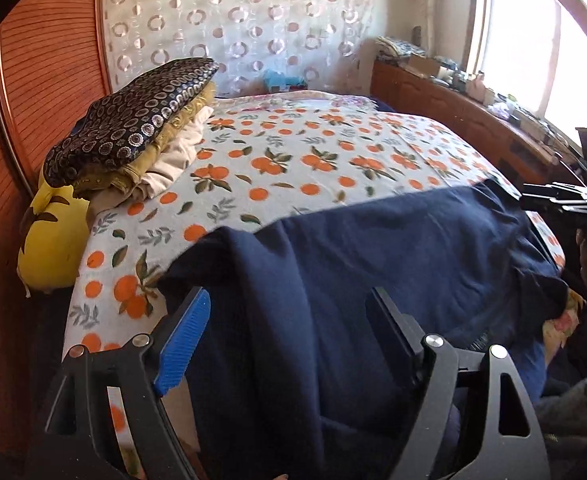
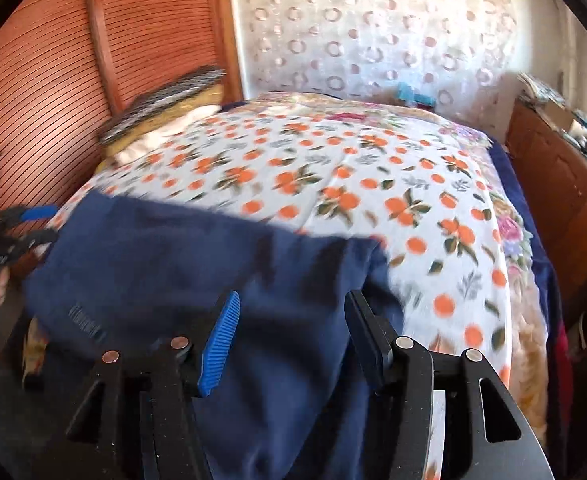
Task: Fold small clothes
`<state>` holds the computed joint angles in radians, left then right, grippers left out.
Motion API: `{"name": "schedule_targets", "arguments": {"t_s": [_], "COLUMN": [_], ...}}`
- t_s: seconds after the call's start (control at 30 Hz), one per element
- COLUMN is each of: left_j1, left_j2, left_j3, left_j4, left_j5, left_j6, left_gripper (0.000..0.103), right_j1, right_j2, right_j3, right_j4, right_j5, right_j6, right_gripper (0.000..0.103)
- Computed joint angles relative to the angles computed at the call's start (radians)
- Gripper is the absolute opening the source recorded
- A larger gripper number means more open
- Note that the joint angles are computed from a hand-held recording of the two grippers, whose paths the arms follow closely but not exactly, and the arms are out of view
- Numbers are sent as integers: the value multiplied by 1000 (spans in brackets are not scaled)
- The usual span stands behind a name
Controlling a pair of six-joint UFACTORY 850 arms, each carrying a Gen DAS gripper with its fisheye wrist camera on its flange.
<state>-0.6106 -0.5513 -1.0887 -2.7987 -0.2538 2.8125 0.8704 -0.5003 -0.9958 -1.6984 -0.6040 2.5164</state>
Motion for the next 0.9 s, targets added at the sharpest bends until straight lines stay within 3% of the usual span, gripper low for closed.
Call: {"name": "schedule_targets", "arguments": {"t_s": [0.1,0.2,0.27,0.33,0.5,0.6,0.63,0.7,0.77,0.83,0.9], "left_j1": [8,12,13,12,14,22,28,35,43,48,50], "left_j2": [-32,-62,-80,-92,-85,-90,-94,-101,-110,-127,-145], "left_j3": [-46,-85,-108,-121,-104,-111,-119,-135,-154,-184,-206], "left_j4": [-10,-24,-21,-64,-99,-59,-41,-68,-22,89,223], "left_j5": [16,30,41,51,27,22,23,33,45,72,91], "left_j6": [0,14,7,47,80,36,17,33,-17,-121,-250], "left_gripper": [81,81,81,81,81,81,81,81,81,81,81], "right_j1": [-50,-85,-93,-77,16,42,44,33,30,19,-16], "right_j2": [-28,-46,-48,-45,-5,-15,-19,-30,-46,-57,-61], "right_j3": [-25,-35,-29,-28,3,-3,-6,-15,-28,-32,-31], "right_j4": [11,-30,-80,-21,79,138,141,131,130,125,104], "right_j5": [34,87,93,50,-96,-127,-130,-99,-104,-108,-58], "right_j6": [24,103,177,131,81,31,30,18,6,-6,-12], "right_gripper": [57,45,18,7,6,6,7,22,51,62,64]}}
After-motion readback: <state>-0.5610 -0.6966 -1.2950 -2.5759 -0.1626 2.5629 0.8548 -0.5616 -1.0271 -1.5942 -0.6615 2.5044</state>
